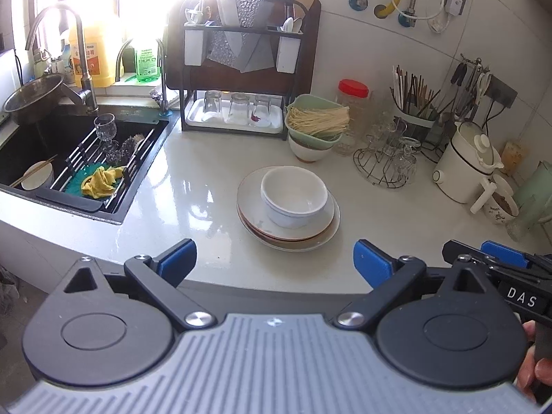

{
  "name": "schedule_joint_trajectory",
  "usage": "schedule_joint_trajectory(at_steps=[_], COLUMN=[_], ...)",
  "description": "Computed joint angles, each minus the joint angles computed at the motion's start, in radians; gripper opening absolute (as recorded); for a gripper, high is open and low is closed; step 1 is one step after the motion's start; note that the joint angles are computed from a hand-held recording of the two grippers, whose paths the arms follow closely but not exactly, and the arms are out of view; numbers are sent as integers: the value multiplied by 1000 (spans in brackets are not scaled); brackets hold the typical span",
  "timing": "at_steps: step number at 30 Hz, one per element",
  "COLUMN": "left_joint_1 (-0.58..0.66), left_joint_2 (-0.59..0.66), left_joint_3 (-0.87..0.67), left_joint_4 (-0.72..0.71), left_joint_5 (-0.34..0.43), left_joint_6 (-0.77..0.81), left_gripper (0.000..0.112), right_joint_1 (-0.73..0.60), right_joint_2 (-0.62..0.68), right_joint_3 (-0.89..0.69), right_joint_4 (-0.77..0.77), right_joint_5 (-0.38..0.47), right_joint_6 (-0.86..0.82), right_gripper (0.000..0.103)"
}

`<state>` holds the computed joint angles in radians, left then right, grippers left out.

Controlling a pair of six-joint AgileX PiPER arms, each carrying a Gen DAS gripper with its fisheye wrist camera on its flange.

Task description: Organize plates and bowls

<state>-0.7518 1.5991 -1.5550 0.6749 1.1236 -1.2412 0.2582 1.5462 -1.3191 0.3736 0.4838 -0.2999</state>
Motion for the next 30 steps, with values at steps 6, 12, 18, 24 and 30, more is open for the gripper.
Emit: schedule_joint_trajectory(at_steps=[6,12,18,24,30], left_joint_1=[4,8,28,26,53], left_joint_2=[11,34,52,61,64], left_joint_3=[-13,-41,-69,-84,-96], left_joint_4=[-8,-18,-47,-26,-52], left_joint_5=[3,17,18,33,18], left_joint_6=[25,39,85,86,111], left_gripper=[99,100,100,100,100], right_joint_1=[-7,-13,-21,-23,-21], right_joint_2=[-11,-5,1,6,-2], right_joint_3=[17,13,14,13,28], right_joint_4=[-24,12,-7,8,11], right_joint_5=[-29,-19,-43,-44,-59], right_joint_6=[37,-6,32,31,19], right_gripper=[84,84,85,85,85])
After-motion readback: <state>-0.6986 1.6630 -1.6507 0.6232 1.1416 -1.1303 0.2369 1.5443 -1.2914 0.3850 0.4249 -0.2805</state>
